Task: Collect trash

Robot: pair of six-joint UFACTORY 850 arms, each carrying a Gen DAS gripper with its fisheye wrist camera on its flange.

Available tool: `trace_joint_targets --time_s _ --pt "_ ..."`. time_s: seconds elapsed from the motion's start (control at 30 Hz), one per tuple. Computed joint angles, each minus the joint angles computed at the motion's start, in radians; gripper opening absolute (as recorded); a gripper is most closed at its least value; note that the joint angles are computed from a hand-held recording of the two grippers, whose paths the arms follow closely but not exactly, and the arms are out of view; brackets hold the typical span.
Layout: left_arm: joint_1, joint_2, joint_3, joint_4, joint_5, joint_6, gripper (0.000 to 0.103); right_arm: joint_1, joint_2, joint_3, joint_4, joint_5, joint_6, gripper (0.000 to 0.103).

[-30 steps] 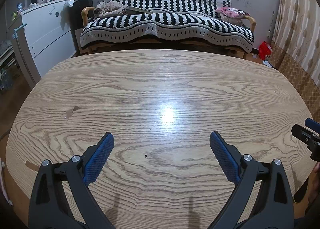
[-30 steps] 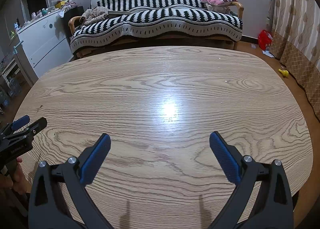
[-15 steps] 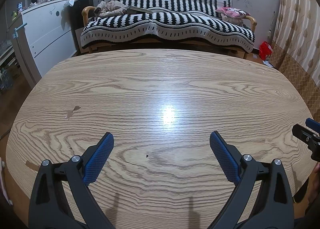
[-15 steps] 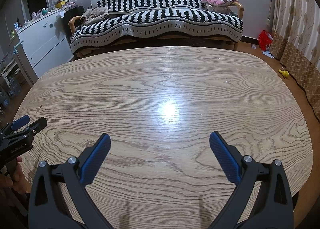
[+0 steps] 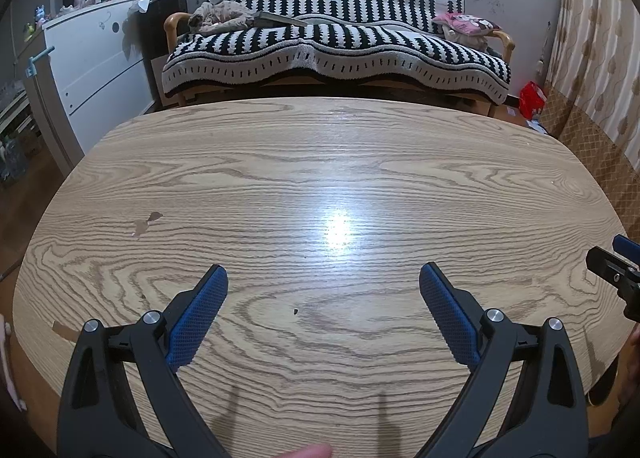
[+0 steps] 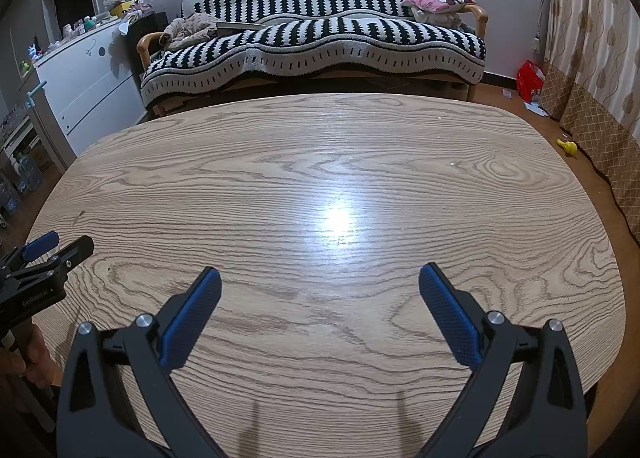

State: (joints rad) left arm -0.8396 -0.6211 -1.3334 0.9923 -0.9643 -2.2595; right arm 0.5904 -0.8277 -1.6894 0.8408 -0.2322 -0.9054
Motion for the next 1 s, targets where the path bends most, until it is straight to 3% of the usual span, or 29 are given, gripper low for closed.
trace_joint_targets --time_s 1.0 --pt "-0.003 0.004 -0.003 -0.009 -0.014 0.025 0.094 0.005 -0.001 -0.003 -0.027 0.004 0.025 0.096"
